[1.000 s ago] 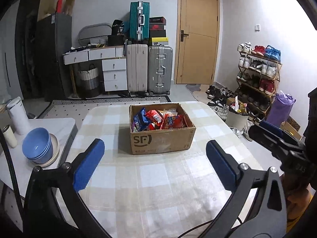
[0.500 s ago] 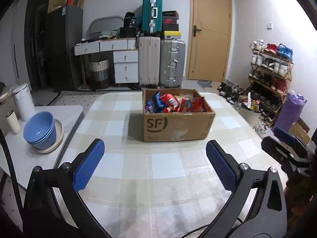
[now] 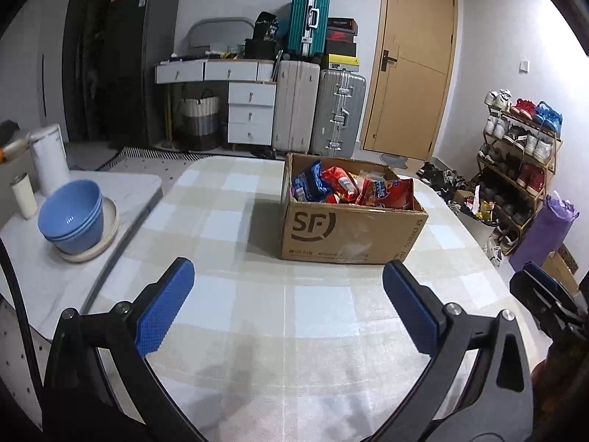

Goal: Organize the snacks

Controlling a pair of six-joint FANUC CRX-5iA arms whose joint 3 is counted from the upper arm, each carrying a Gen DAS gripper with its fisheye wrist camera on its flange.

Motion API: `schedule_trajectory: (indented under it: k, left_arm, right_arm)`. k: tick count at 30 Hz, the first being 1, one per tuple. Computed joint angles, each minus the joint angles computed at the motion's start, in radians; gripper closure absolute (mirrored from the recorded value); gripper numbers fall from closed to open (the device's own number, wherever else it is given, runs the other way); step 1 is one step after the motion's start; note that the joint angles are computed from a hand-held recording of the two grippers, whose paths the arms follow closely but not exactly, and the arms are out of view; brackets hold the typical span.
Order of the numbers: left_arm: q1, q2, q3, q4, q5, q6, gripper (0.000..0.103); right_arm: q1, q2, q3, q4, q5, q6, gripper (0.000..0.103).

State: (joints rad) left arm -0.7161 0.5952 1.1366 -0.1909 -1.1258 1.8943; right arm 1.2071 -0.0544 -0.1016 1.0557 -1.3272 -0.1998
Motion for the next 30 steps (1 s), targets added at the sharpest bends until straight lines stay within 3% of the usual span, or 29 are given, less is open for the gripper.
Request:
schedule_trajectory:
  k: [30]
  left_arm:
    - [-0.019, -0.032, -0.073, 0.019, 0.03, -0.028, 0.001]
  right_arm:
    - [0.001, 0.008, 0.001, -0.008, 0.032, 0.01, 0.003]
